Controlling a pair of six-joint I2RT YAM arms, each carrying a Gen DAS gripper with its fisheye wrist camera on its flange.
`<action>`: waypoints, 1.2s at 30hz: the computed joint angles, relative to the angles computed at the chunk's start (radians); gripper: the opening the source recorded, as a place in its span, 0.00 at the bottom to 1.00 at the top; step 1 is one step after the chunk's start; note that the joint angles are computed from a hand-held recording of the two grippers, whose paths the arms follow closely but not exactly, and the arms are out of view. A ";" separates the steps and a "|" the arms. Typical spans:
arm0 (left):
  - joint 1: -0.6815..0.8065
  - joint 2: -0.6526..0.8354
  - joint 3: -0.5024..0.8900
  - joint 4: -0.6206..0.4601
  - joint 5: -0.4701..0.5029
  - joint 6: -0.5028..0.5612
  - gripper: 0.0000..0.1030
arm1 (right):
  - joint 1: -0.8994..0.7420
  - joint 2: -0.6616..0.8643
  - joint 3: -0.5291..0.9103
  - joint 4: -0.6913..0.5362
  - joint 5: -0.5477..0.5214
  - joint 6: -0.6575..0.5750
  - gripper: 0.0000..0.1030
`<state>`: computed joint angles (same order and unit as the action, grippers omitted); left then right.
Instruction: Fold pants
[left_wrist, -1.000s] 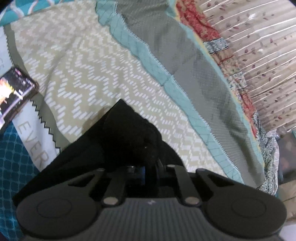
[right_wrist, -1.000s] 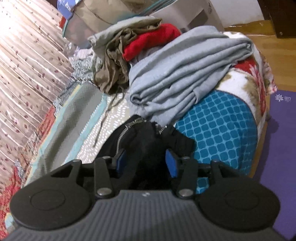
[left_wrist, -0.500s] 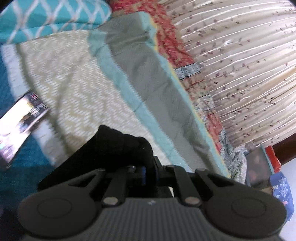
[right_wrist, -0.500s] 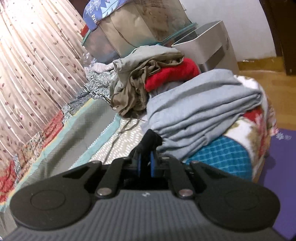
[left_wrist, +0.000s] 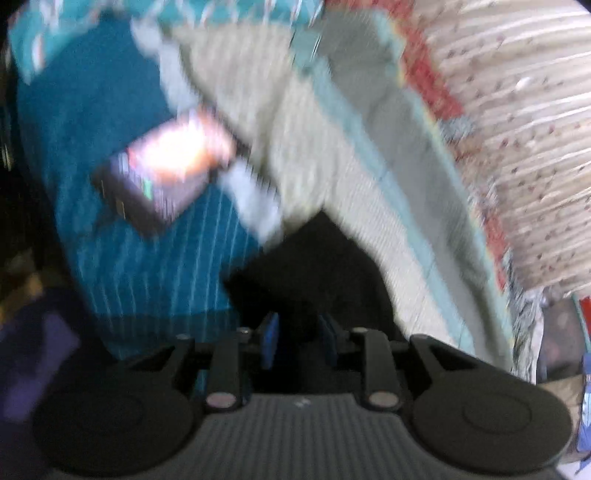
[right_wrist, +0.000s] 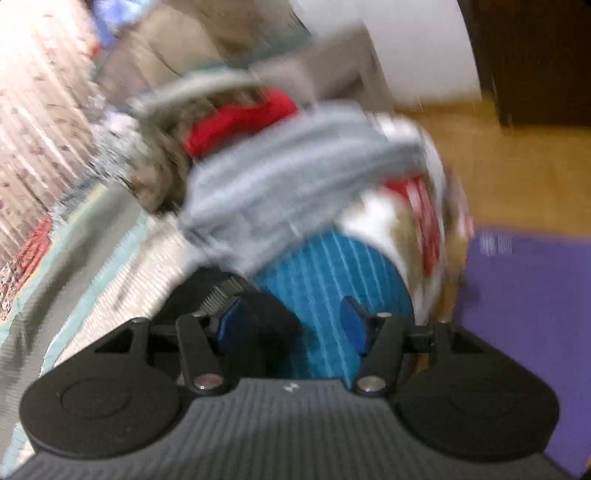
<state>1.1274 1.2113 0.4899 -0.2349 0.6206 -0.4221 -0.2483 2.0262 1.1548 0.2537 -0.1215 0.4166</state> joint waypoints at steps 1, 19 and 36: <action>0.013 -0.038 -0.001 0.000 0.000 -0.003 0.24 | 0.011 -0.020 -0.018 0.029 0.011 -0.012 0.60; -0.614 0.162 0.004 0.222 -0.360 0.012 0.25 | 0.308 -0.022 -0.047 -0.133 -0.205 -0.279 0.59; -0.629 0.205 -0.082 0.321 -0.419 0.035 0.14 | 0.314 0.028 -0.114 -0.013 -0.192 -0.201 0.72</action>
